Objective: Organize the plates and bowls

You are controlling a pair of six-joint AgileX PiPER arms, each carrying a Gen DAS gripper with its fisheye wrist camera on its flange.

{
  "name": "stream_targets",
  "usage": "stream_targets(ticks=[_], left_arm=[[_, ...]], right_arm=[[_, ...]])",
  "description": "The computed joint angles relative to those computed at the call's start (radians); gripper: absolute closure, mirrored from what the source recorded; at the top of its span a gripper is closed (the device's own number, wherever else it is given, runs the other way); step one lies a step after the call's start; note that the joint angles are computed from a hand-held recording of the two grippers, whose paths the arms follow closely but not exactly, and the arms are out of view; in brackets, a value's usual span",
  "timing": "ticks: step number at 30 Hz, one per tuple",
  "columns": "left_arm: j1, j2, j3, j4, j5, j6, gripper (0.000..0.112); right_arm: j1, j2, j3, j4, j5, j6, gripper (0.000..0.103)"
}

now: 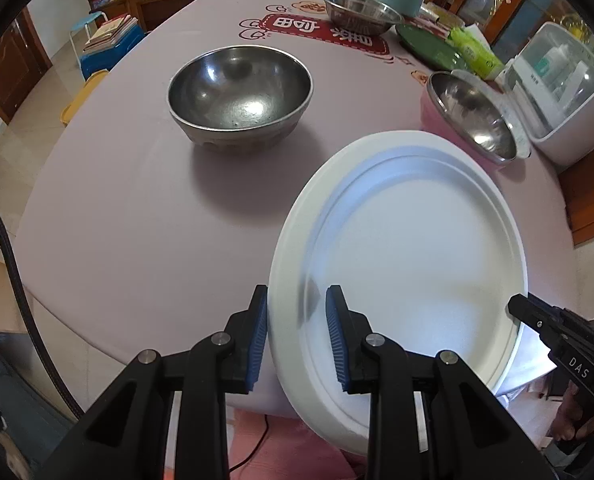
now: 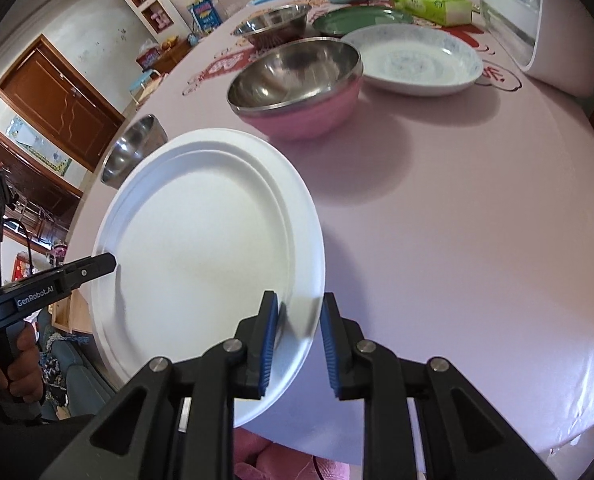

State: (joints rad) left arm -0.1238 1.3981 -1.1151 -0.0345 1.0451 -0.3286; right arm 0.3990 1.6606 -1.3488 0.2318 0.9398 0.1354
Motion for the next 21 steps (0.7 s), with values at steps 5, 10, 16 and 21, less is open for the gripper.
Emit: stream_targets(ticks=[5, 10, 16, 21], left_arm=[[-0.001, 0.058, -0.011, 0.015, -0.017, 0.017, 0.086], [0.001, 0.124, -0.043, 0.025, -0.025, 0.034, 0.086], [0.017, 0.186, -0.085, 0.028, -0.015, 0.053, 0.086], [0.024, 0.222, -0.108, 0.034, -0.008, 0.054, 0.083]], right_arm=[[0.010, 0.041, -0.018, -0.028, 0.002, 0.024, 0.081], [0.033, 0.074, -0.048, -0.079, 0.016, 0.063, 0.079], [0.055, 0.108, -0.087, -0.115, 0.028, 0.088, 0.078], [0.068, 0.122, -0.106, -0.129, 0.027, 0.096, 0.078]])
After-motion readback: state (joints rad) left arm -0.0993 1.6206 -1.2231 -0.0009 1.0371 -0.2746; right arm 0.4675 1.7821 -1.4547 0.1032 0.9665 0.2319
